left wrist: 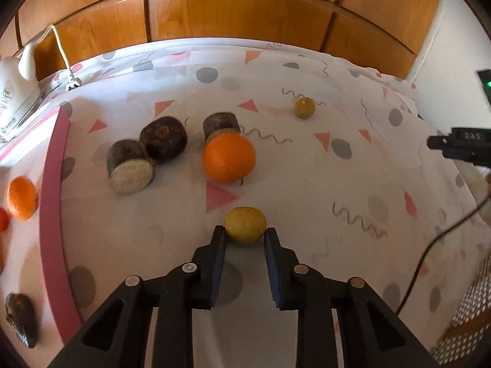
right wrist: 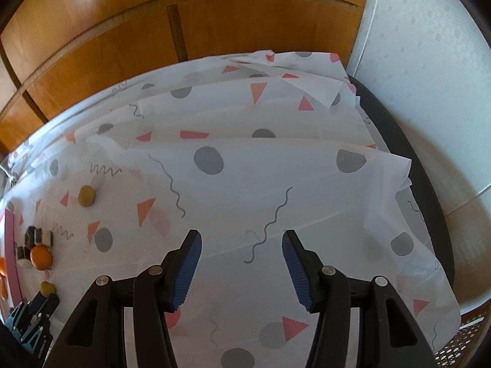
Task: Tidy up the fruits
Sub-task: 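Grasp the yellow round fruit with the left tool, then carry the yellow fruit into the pink tray and open the left tool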
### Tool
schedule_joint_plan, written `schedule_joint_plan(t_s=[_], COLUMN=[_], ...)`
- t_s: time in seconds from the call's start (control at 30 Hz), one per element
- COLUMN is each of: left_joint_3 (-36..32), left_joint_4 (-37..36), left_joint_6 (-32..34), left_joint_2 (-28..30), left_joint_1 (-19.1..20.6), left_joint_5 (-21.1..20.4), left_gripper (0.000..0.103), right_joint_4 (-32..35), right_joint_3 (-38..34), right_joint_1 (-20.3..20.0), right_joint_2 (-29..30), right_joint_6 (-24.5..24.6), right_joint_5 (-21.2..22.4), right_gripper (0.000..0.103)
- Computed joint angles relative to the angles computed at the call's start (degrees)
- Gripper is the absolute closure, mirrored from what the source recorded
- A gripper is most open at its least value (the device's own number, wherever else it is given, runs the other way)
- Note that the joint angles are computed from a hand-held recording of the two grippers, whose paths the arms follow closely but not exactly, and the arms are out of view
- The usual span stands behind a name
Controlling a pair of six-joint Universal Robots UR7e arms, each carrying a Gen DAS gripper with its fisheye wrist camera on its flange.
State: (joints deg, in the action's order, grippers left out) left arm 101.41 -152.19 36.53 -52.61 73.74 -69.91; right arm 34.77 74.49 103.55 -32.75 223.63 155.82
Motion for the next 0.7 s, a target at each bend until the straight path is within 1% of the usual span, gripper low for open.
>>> schedule_joint_plan(t_s=[0.13, 0.23, 0.3, 0.4, 0.47, 0.53, 0.6, 0.7], left_joint_3=[0.95, 0.97, 0.98, 0.77, 0.6, 0.58, 0.33, -0.09], left_joint_4=[0.06, 0.79, 1.27, 2.74, 3.54, 4.53, 5.35, 6.46], left_joint_6=[2.75, 1.99, 1.47, 1.09, 0.71, 0.52, 0.07, -1.12], left_joint_2=[-1.23, -1.91, -2.31, -2.98, -3.41, -4.14, -4.64, -5.51], left_joint_1=[0.69, 1.26, 1.53, 1.87, 2.14, 2.35, 2.81, 3.3], left_joint_5=[-0.56, -1.41, -1.89, -2.33, -2.61, -3.06, -3.54, -4.25], left_gripper=[0.078, 0.078, 0.078, 0.078, 0.079, 0.079, 0.079, 0.079], right_joint_4=[1.27, 2.5, 2.31, 1.81, 1.42, 1.11, 2.84, 6.38], right_joint_3=[-1.08, -1.59, -1.6, -2.33, -3.38, -4.33, -5.89, -8.05], right_joint_1=[0.2, 0.23, 0.22, 0.56, 0.88, 0.89, 0.83, 0.69], right_joint_2=[1.03, 1.62, 1.64, 2.26, 3.05, 3.72, 5.02, 6.97], right_joint_6=[-0.36, 0.43, 0.11, -2.0, -4.79, -7.92, -8.87, -7.69], right_joint_5=[0.66, 1.23, 1.0, 1.12, 1.59, 0.52, 0.1, 0.66], right_gripper=[0.047, 0.047, 0.047, 0.047, 0.047, 0.047, 0.047, 0.047])
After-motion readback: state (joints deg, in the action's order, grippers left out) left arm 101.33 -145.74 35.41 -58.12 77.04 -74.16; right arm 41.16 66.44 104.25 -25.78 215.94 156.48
